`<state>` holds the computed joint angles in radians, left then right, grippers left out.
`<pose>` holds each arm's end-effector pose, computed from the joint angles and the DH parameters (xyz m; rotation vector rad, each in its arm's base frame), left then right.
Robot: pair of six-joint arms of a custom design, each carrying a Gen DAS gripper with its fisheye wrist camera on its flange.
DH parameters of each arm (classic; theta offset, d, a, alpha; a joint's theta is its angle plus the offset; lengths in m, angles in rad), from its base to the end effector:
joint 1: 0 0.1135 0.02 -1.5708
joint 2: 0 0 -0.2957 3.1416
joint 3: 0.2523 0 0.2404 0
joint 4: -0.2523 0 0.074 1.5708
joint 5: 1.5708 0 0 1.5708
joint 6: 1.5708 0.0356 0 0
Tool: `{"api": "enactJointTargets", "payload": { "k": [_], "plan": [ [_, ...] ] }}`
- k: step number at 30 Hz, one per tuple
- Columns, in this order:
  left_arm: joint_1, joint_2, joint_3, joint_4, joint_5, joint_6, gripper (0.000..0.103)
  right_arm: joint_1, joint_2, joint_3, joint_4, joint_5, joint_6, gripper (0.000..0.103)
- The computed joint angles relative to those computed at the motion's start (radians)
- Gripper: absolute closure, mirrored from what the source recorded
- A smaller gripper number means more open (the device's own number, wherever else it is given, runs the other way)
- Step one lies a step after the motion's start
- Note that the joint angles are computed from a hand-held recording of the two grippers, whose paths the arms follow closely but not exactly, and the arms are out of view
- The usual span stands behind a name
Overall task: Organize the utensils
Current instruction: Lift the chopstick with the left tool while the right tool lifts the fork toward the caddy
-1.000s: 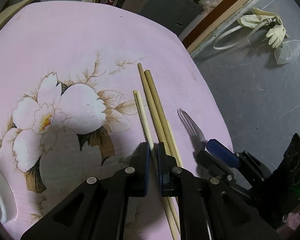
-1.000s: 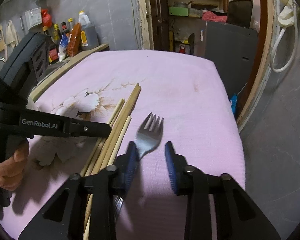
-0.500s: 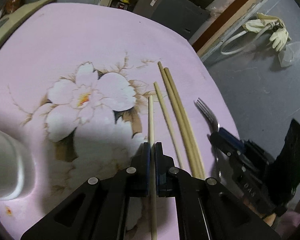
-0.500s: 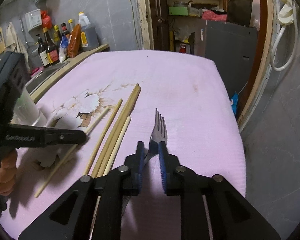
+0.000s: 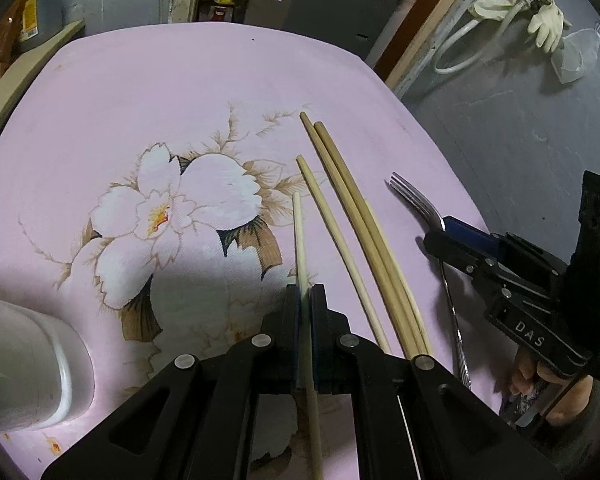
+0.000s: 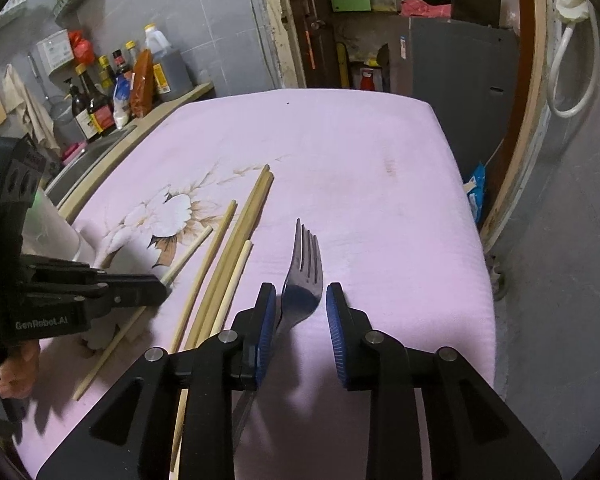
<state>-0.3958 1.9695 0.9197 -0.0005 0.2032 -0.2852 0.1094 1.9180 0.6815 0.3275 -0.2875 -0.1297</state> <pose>0.3265 -0.1442 0.1195 0.2204 2.6669 -0.4950 0.3171 0.0450 0.1060 -0.4143 2.4245 0.3470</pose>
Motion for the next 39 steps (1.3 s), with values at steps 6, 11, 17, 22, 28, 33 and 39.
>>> {"api": "enactJointTargets", "payload": {
  "k": [6, 11, 17, 22, 28, 33, 39],
  "plan": [
    [-0.021, 0.044, 0.076, -0.039, -0.021, -0.017, 0.099, -0.011, 0.01, 0.033, -0.05, -0.034, 0.024, 0.078],
    [-0.025, 0.034, 0.031, 0.026, -0.036, -0.043, 0.1, 0.011, 0.019, 0.061, -0.084, -0.012, 0.038, 0.075],
    [-0.033, -0.013, -0.065, 0.104, -0.074, -0.076, 0.101, 0.043, -0.011, 0.031, -0.066, 0.022, 0.037, 0.073],
    [-0.021, 0.003, -0.034, 0.072, -0.043, -0.076, 0.1, 0.037, -0.002, 0.065, -0.117, 0.014, 0.051, 0.072],
    [-0.024, -0.009, -0.029, 0.039, -0.061, -0.041, 0.1, 0.111, 0.017, 0.102, -0.149, 0.14, 0.05, 0.071],
    [-0.04, -0.016, -0.054, 0.076, -0.087, -0.006, 0.1, 0.148, 0.024, 0.048, -0.028, 0.208, 0.028, 0.078],
    [-0.024, -0.077, -0.189, 0.24, -0.018, -0.021, 0.101, 0.128, -0.02, -0.077, 0.13, 0.177, 0.03, 0.079]
  ]
}}
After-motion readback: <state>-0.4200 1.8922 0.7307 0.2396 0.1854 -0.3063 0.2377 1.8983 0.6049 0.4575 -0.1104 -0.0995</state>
